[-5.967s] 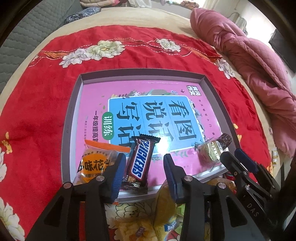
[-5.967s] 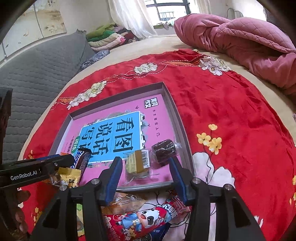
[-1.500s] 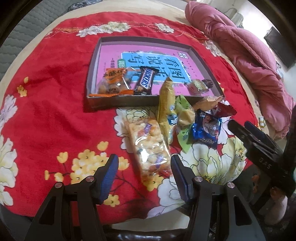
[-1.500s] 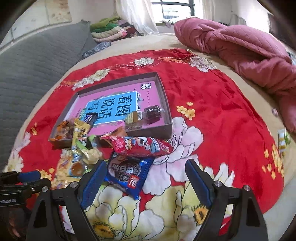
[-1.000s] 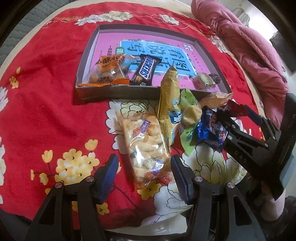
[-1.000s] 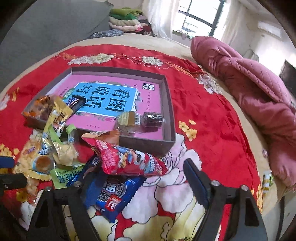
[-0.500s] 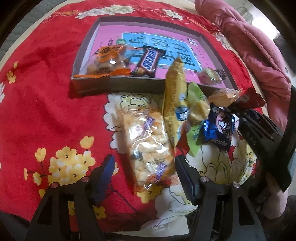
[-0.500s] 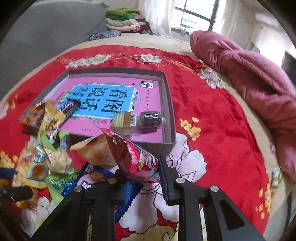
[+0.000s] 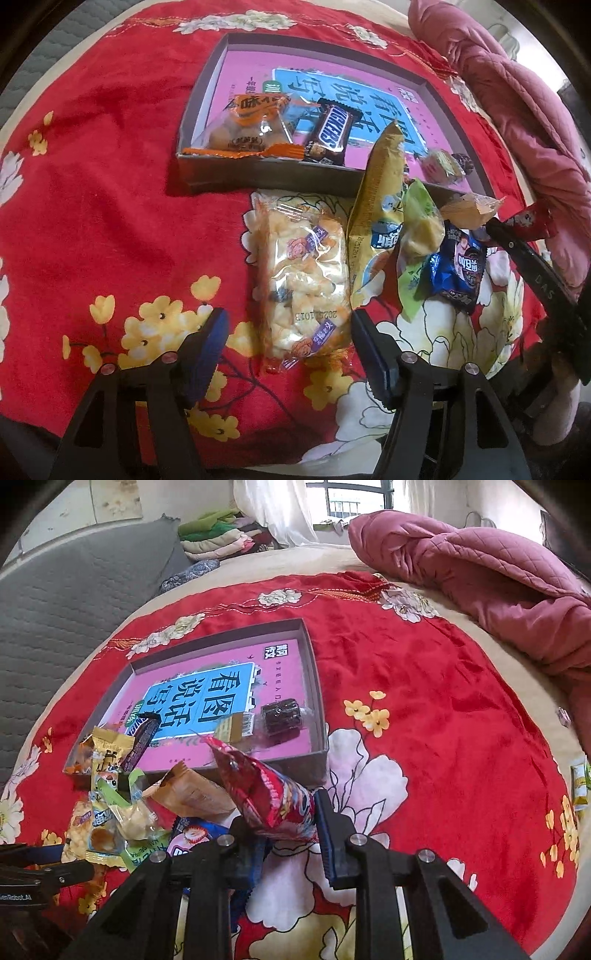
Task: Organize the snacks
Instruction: 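Grasp the clear puffed-snack bag with the left tool while the right tool holds the red bag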
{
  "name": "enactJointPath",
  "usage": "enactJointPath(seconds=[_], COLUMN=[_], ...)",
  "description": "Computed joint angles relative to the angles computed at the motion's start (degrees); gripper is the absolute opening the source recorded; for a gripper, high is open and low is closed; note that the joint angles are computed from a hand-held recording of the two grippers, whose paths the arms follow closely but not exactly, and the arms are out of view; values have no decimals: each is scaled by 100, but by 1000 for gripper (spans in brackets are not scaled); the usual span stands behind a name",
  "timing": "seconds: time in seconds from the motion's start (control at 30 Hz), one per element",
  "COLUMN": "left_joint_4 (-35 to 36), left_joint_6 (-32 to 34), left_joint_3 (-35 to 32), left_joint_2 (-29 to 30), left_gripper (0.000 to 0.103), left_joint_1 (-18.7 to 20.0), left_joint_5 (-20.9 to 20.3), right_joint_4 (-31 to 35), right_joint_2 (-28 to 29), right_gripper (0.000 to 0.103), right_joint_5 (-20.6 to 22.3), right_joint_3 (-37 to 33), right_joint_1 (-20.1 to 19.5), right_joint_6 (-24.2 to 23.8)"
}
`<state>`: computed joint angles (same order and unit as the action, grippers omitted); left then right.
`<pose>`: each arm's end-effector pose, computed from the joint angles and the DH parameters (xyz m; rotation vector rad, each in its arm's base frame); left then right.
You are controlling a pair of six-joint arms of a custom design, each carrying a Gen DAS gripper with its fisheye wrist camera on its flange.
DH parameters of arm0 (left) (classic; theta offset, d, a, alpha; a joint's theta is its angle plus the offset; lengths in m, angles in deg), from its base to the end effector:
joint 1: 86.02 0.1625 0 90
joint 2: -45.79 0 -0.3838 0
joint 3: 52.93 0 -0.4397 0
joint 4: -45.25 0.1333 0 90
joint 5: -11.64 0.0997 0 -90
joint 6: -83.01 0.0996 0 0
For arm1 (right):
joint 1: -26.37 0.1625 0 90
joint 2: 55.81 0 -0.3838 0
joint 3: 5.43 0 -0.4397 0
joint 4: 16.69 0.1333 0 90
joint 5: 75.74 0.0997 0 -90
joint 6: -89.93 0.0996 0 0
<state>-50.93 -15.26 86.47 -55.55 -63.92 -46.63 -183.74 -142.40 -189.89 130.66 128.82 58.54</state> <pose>-0.2180 -0.2889 0.1431 -0.4521 2.4291 -0.6101 0.1850 -0.4085 0.1768 0.8445 -2.4639 0.5374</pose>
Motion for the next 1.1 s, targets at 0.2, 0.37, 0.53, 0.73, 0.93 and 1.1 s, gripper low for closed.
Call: enactJointPath(seconds=[0.2, 0.37, 0.53, 0.73, 0.93, 1.1], left_joint_4=[475, 485, 351, 244, 114, 177], left_joint_6=[-244, -246, -58, 76, 126, -64], left_joint_3=[-5, -28, -118, -121, -131, 0], left_joint_2=[-187, -138, 103, 213, 279, -31], left_gripper=[70, 70, 69, 61, 52, 51], left_joint_1=[-78, 6, 232, 324, 293, 115], left_joint_5=[-6, 37, 153, 284, 337, 318], right_joint_4=[41, 124, 147, 144, 185, 357], right_joint_2=[-49, -100, -111, -96, -172, -329], right_gripper=[25, 24, 24, 23, 21, 21], right_joint_5=[102, 209, 219, 222, 377, 592], right_joint_3=[0, -5, -3, -5, 3, -2], right_joint_1=[-41, -86, -95, -99, -152, -257], right_joint_6=[30, 70, 105, 127, 209, 364])
